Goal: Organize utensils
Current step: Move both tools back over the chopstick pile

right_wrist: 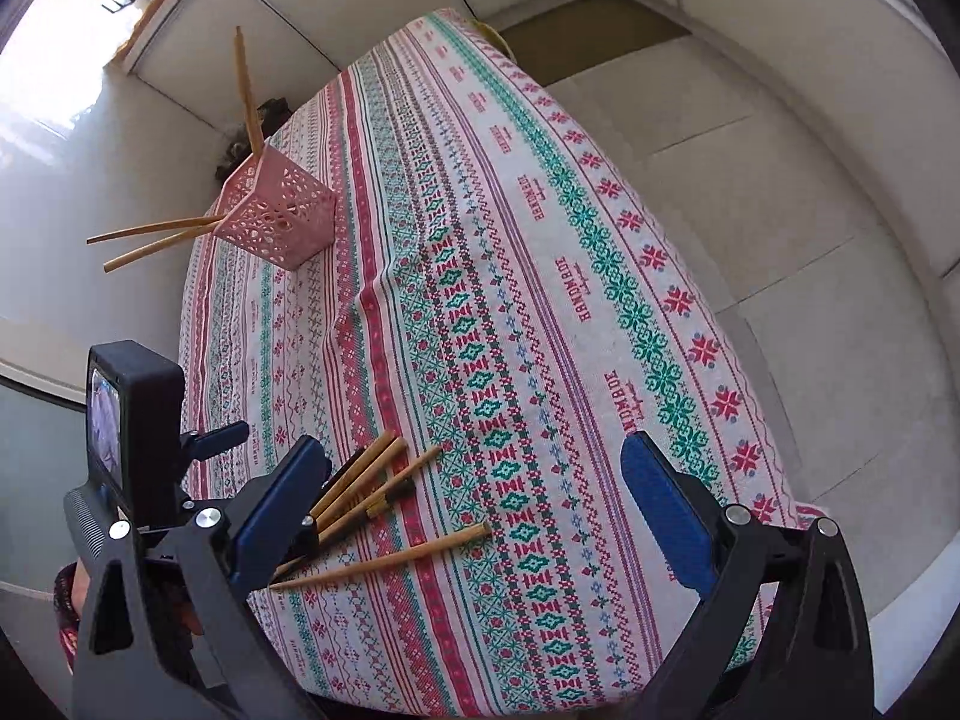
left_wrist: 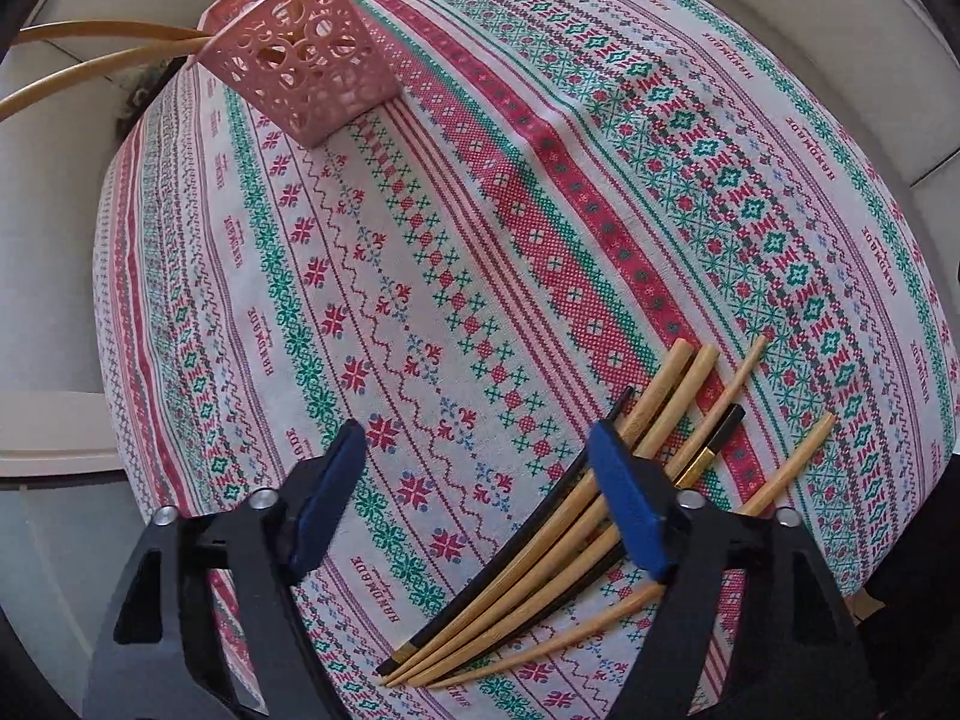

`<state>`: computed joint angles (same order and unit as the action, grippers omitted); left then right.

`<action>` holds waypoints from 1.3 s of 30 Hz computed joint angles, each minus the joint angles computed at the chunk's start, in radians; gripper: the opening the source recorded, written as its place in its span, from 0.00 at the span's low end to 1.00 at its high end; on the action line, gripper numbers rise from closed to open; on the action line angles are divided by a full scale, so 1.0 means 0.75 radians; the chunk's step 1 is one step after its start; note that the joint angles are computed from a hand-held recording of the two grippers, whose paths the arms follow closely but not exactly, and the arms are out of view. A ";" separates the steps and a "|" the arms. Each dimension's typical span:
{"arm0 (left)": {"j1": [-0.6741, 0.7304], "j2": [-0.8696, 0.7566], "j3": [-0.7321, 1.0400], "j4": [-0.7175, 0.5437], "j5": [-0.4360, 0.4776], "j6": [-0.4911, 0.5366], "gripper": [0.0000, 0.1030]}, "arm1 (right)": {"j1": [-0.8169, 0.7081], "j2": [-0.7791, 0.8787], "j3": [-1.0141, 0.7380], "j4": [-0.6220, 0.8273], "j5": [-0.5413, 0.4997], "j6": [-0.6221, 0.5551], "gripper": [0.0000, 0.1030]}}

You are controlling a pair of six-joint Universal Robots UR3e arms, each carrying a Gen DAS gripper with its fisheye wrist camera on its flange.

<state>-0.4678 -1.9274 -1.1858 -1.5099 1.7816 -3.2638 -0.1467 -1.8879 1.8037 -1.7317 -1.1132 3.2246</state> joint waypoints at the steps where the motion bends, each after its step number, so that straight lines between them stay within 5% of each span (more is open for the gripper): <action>1: 0.001 -0.001 0.001 0.004 -0.017 0.006 0.49 | -0.010 0.001 -0.002 0.020 0.014 -0.006 0.93; 12: -0.070 -0.106 0.130 0.003 -0.062 0.102 0.25 | -0.064 -0.010 -0.002 0.088 0.030 -0.019 0.93; 23: -0.014 -0.099 0.043 0.173 -0.053 0.196 0.31 | -0.017 0.043 -0.009 0.062 0.017 0.048 0.93; 33: 0.187 0.015 0.004 0.046 -0.332 0.210 0.31 | 0.001 0.062 -0.003 0.036 0.024 0.088 0.93; 39: 0.157 -0.015 0.021 0.031 -0.306 0.216 0.39 | -0.028 0.041 0.009 0.059 0.023 0.066 0.93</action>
<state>-0.3501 -1.9390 -1.1702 -1.4863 1.5520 -3.1018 -0.1675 -1.8571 1.8107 -1.6873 -1.0961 3.2740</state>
